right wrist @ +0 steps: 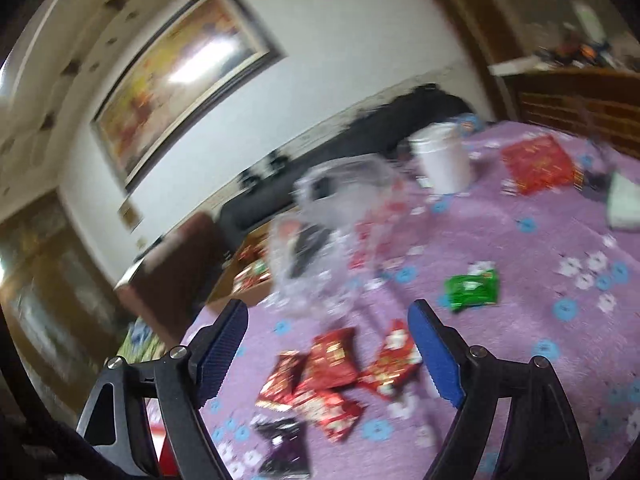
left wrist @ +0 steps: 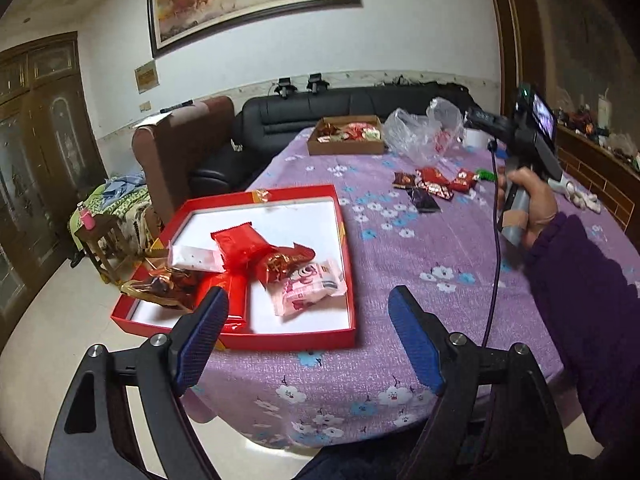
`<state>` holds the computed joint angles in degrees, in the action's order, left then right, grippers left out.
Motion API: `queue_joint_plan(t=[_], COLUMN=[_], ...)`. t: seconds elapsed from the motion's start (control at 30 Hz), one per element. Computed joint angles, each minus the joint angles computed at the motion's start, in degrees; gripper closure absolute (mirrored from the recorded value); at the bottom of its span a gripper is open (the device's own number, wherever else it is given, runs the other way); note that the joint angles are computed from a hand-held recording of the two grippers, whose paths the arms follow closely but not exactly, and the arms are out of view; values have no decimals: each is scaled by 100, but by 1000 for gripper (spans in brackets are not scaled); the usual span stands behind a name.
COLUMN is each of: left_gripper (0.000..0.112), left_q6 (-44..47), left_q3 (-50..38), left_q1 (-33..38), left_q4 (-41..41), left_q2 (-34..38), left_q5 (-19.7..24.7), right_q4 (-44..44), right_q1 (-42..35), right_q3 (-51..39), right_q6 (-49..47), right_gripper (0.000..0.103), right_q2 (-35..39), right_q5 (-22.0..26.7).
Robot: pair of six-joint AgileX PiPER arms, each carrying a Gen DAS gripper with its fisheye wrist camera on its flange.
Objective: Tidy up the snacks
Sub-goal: 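Move left tool to the dark purple packet while right tool approaches green packet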
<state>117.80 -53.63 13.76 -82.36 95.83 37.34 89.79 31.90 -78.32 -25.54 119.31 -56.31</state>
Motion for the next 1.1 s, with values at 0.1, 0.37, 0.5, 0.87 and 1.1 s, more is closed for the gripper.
queue_joint_plan(t=[0.1, 0.37, 0.5, 0.87, 1.1], left_gripper=[30, 30, 30, 30, 30], left_q6=[-59, -327, -513, -818, -1220], left_q3=[-34, -158, -253, -444, -732], left_q1=[-45, -177, -257, -405, -500], left_q4=[65, 219, 385, 625, 878], left_q2=[65, 257, 371, 660, 841], left_q5=[-34, -191, -236, -336, -373], right_q4=[108, 258, 238, 245, 249], right_q1=[-40, -38, -76, -80, -256], right_q3=[85, -142, -84, -104, 100], right_q6=[120, -366, -270, -269, 72], right_gripper=[18, 18, 18, 18, 18], right_q2=[-23, 46, 4, 16, -187], right_q5=[-23, 35, 162, 177, 860])
